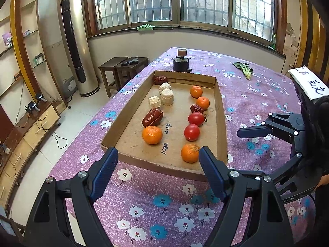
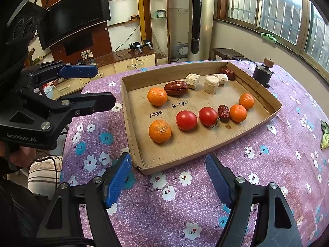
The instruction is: Organize fruits
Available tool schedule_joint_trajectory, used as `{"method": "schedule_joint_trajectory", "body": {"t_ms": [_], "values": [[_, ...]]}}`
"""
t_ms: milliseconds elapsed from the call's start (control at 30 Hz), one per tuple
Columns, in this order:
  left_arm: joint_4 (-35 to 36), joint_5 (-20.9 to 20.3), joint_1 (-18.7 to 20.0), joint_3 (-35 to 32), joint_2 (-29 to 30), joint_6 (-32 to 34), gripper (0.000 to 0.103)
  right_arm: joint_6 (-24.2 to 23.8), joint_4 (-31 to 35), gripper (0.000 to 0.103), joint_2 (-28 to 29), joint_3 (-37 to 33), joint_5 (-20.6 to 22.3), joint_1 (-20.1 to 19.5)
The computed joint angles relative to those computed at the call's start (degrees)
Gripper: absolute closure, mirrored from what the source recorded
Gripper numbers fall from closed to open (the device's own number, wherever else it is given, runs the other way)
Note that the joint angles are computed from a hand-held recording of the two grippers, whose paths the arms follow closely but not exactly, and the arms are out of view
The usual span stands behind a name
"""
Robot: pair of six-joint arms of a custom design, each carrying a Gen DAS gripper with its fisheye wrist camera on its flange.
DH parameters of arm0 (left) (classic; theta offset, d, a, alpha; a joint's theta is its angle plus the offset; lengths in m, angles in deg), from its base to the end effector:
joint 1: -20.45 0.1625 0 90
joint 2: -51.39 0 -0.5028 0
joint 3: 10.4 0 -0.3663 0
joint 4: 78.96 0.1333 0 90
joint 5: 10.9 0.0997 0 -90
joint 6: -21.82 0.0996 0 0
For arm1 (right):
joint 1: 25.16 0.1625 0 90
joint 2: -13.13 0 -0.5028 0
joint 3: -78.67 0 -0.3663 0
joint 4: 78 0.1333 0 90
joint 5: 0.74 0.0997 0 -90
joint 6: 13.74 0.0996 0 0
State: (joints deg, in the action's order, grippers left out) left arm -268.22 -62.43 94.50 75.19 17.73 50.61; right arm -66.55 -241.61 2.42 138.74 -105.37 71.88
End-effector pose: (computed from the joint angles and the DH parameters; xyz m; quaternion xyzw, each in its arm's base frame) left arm -0.0237 -0.7933 0.1733 0.2068 0.8500 -0.3429 0.3422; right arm 0.2131 -0.8433 -0.0689 0.4606 -0.8538 0.1435 0.1957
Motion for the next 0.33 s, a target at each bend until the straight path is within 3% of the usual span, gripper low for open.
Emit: {"method": "schedule_joint_trajectory", "body": {"t_ms": [333], "values": [[0.8,-0.1,0.0,-0.4,0.0,-0.1,0.022,-0.2,0.7,0.027,0.3,-0.4,-0.2,0.0]]}}
